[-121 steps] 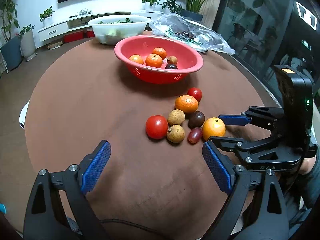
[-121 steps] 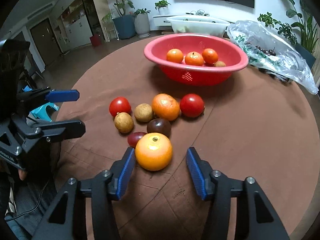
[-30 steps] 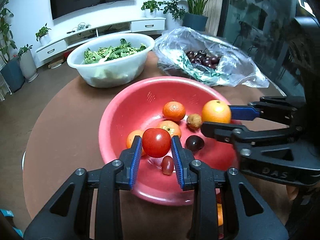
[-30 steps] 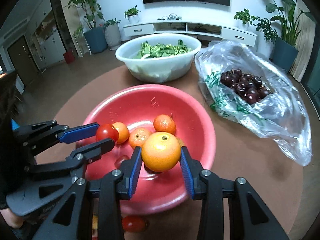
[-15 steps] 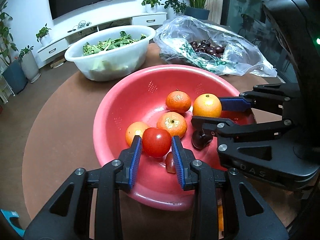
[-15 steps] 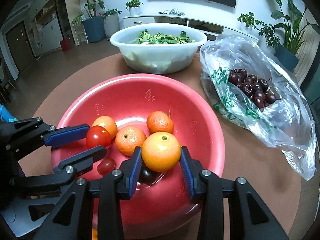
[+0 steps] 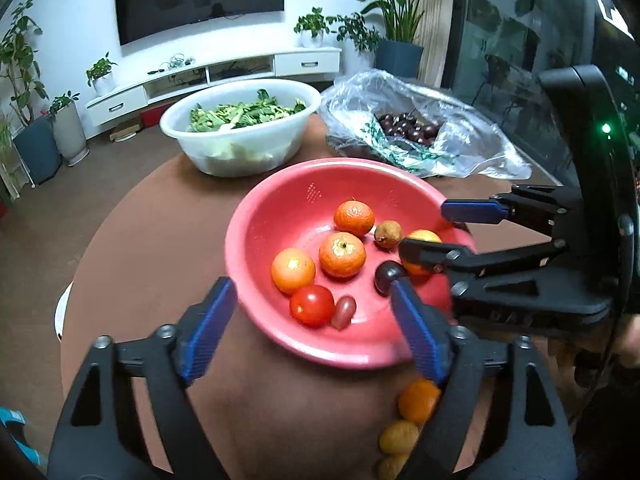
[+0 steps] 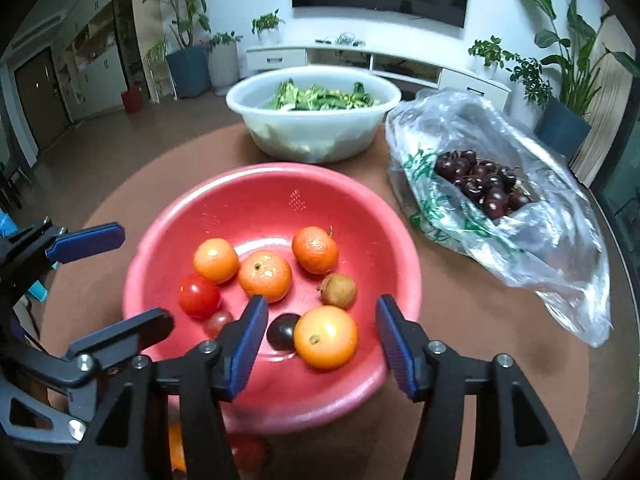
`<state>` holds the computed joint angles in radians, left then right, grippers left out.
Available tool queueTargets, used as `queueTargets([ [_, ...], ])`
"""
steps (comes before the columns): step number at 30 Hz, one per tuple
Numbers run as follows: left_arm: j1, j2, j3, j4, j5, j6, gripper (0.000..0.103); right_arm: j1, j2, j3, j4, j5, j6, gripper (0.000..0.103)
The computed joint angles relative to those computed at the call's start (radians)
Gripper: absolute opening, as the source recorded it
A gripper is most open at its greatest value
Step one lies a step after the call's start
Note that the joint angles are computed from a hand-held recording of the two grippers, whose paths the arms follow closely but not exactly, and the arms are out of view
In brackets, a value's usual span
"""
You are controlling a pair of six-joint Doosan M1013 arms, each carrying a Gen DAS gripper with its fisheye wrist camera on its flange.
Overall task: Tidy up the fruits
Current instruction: 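Return to the pile and grasp a small brown fruit with the left tool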
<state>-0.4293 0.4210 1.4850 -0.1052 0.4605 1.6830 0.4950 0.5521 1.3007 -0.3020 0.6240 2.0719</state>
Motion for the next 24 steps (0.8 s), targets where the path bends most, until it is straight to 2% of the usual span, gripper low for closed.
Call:
queueTargets([
  [1,0.002,-0.019,0.026,-0.012,-0.021,0.004,0.088,-0.001,-0.009,0.012,0.002,-0.012,0.010,0.062],
  [8,0.018,-0.102,0.157,-0.132,-0.062,0.069,0.090,0.005,-0.130,0.194,-0.025,-0.172,0.176,0.068],
  [13,0.008,-0.131,0.227,-0.138,-0.038,0.071,0.090,0.026,-0.182,0.299,-0.041,-0.233,0.266,0.068],
  [17,-0.001,-0.130,0.250,-0.119,0.010,0.042,0.090,0.040,-0.200,0.349,0.009,-0.262,0.259,0.068],
  [22,-0.007,-0.141,0.267,-0.134,0.004,0.049,0.090,0.048,-0.207,0.381,0.094,-0.287,0.207,0.067],
  [24,-0.009,-0.142,0.267,-0.144,0.005,0.061,0.090,0.052,-0.209,0.388,0.088,-0.295,0.216,0.067],
])
